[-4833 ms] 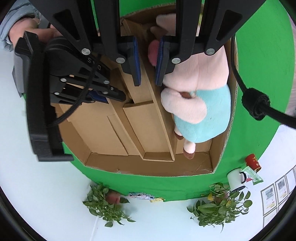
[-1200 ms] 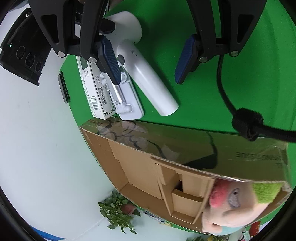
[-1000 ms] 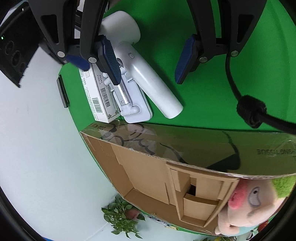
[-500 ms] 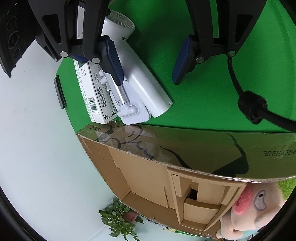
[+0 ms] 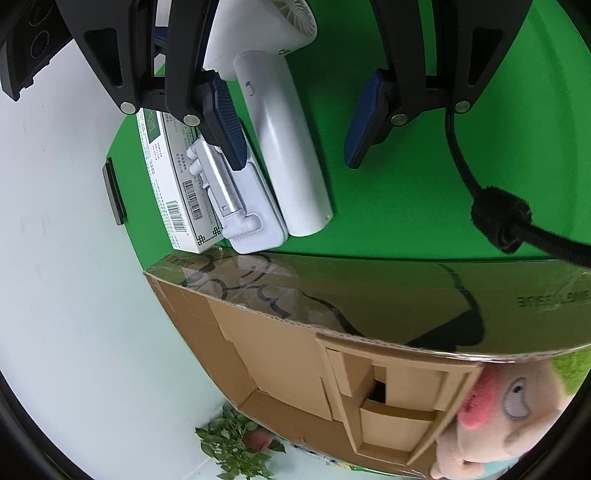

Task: Organize objects
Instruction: 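Close the right gripper on the white fan head and lift it, then carry the white fan with the right gripper over the large box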

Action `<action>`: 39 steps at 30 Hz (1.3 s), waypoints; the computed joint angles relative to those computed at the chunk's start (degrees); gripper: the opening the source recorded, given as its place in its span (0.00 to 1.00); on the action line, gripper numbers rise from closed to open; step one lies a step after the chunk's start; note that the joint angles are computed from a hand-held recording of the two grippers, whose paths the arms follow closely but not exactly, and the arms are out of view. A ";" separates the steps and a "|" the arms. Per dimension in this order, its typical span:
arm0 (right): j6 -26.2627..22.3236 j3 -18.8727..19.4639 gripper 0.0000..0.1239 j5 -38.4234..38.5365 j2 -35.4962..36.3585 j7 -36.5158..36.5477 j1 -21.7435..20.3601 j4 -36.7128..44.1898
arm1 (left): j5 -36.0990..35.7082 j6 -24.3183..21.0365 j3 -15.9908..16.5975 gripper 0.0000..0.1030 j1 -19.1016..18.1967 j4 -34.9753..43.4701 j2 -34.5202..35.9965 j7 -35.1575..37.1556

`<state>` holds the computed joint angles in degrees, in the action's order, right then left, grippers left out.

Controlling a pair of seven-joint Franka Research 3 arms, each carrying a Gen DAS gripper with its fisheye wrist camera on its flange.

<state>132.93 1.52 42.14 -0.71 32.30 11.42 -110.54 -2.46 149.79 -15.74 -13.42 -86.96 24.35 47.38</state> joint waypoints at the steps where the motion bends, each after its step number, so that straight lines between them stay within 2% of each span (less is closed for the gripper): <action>1: 0.07 0.07 0.58 -0.56 0.23 1.75 0.04 0.30 | -0.03 -0.43 -0.13 0.51 0.05 0.75 0.51 0.39; 4: 3.44 0.39 0.58 -3.23 0.31 6.84 0.31 -0.20 | -1.88 -1.67 -1.45 0.51 0.87 2.86 1.98 2.98; 5: 3.19 0.33 0.57 -3.29 0.63 7.51 0.28 0.09 | -1.76 -2.18 -1.30 0.51 0.62 3.57 2.40 3.22; 7: 2.87 0.24 0.49 -3.57 0.93 8.09 0.13 0.31 | -0.72 -3.68 -0.56 0.50 -0.30 5.33 3.24 2.77; 8: 3.76 0.33 0.49 -4.09 0.84 8.25 0.19 -0.05 | -0.51 -4.06 -0.38 0.46 -0.52 5.78 3.48 2.61; 13: 5.58 0.32 0.48 -4.35 -0.66 6.92 0.35 -2.38 | -0.21 -3.70 0.05 0.35 -0.86 5.46 3.49 1.40; 20: 10.37 0.36 0.48 -4.87 -4.29 5.24 1.50 -7.74 | 0.78 -2.26 0.32 0.33 -1.44 3.29 2.00 -0.10; 25: 11.12 -0.02 0.48 -4.36 -4.30 5.19 1.91 -7.97 | 3.12 -2.54 0.98 0.31 -2.44 3.73 1.17 -1.52; 27: 10.35 -0.45 0.47 -2.39 -4.32 5.58 1.88 -7.53 | 5.63 -3.01 1.92 0.31 -3.59 4.56 0.69 -2.64; 30: 12.80 -0.06 0.47 -2.68 -5.49 5.14 2.29 -8.79 | 8.46 -3.20 2.75 0.29 -4.49 5.70 -0.19 -4.19; 37: 14.87 -0.16 0.47 -0.16 -4.77 5.83 2.85 -6.36 | 13.52 -7.32 3.65 0.28 -5.78 13.76 0.86 -3.31; 39: 15.09 -0.28 0.47 1.46 -4.25 4.65 3.12 -4.95 | 14.24 -9.79 3.90 0.28 -6.24 19.13 3.02 -2.37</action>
